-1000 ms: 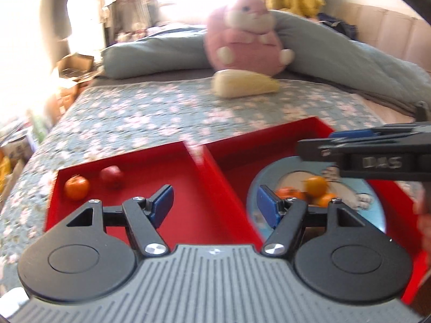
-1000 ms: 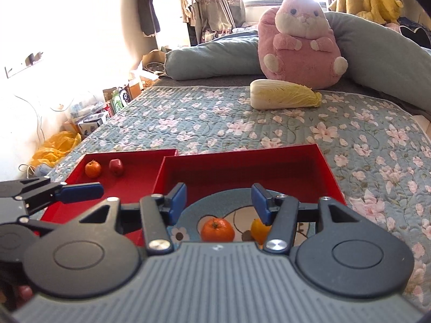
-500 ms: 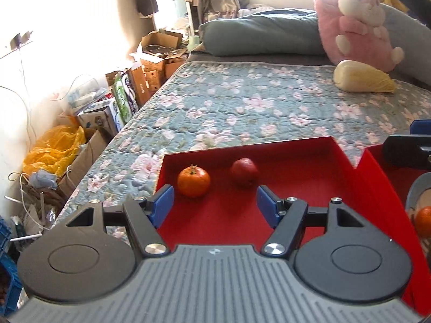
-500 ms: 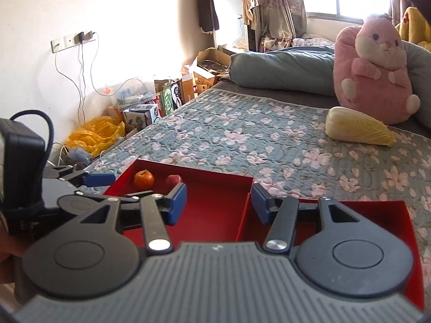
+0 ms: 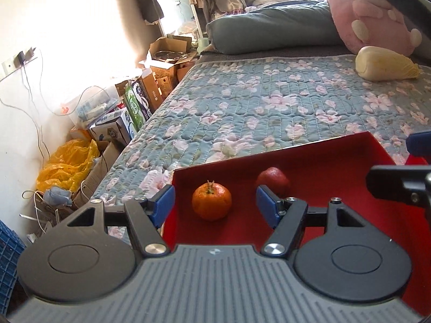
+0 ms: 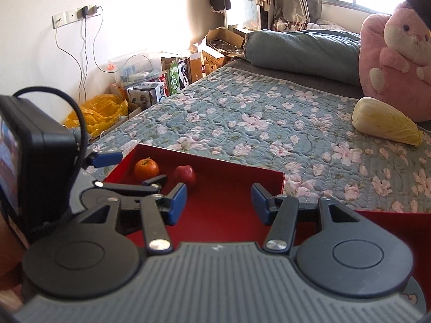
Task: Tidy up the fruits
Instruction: 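Move both grippers back over the fruit compartment, then grasp a tangerine with the left gripper while the right gripper grasps a red plum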
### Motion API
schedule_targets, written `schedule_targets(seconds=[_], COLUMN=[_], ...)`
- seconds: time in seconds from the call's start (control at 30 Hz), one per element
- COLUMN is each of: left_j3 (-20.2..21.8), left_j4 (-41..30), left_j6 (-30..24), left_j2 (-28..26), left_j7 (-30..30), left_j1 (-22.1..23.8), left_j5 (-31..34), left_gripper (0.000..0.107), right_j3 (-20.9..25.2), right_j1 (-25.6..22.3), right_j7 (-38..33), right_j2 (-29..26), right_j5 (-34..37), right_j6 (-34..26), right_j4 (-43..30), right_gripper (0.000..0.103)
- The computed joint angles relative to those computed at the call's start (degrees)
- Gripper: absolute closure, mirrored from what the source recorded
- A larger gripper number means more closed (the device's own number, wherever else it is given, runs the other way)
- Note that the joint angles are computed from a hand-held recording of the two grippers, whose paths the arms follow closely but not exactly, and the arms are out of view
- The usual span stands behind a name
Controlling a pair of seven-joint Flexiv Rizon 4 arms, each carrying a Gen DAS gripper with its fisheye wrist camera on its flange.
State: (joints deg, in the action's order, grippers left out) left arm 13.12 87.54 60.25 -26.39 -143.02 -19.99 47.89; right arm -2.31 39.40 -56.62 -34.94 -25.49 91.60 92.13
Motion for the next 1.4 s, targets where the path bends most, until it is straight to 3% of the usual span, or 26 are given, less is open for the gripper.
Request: schedule_targets(seconds=[0.13, 0.43, 0.63, 0.7, 0.8, 1.03, 1.3, 1.33, 1.4], left_j3=[-1.6, -1.8, -0.5, 0.9, 0.7, -1.0, 0.7, 0.8, 1.0], left_j4=[1.5, 3.5, 4.8, 5.0, 6.3, 9.6, 10.2, 10.1, 9.9], left_j6=[2.9, 10.5, 15.3, 16.5, 18.2, 17.0, 16.2, 16.1, 15.9], left_j2=[-0.4, -3.1, -4.5, -4.9, -4.8, -2.6, -2.2, -2.3, -2.3], left_j7=[2.5, 12.3, 17.4, 18.0, 20.0, 27.2, 27.8, 27.8, 27.8], left_j1=[3.5, 7.0, 7.1, 6.3, 6.9, 7.4, 5.9, 5.7, 5.5], left_j5=[-5.4, -16.0, -22.0, -23.1, -26.5, -32.7, -33.0, -32.9, -32.7], left_gripper=[0.041, 0.042, 0.051, 0.061, 0.063, 0.064, 0.064, 0.064, 0.064], right_j3=[1.6, 9.0, 12.1, 13.3, 13.9, 15.6, 15.7, 15.4, 16.5], right_j1=[-1.0, -4.8, -5.8, -6.1, -5.9, -5.1, -4.0, -3.8, -4.1], right_j7=[-0.3, -4.7, -7.6, -9.1, -10.5, -15.5, -17.1, -17.2, -18.9], right_j2=[-1.3, -6.9, -10.4, -11.2, -12.2, -15.3, -19.2, -19.3, -19.4], right_j5=[0.4, 2.5, 5.5, 6.8, 8.2, 11.1, 15.6, 16.1, 17.2], right_j6=[-1.2, -7.8, -12.9, -13.9, -15.3, -21.7, -28.6, -28.2, -27.9], right_j4=[-2.0, -11.3, -17.4, -19.0, -21.2, -27.8, -34.9, -34.9, -35.0], right_gripper=[0.047, 0.048, 0.049, 0.049, 0.049, 0.049, 0.05, 0.052, 0.067])
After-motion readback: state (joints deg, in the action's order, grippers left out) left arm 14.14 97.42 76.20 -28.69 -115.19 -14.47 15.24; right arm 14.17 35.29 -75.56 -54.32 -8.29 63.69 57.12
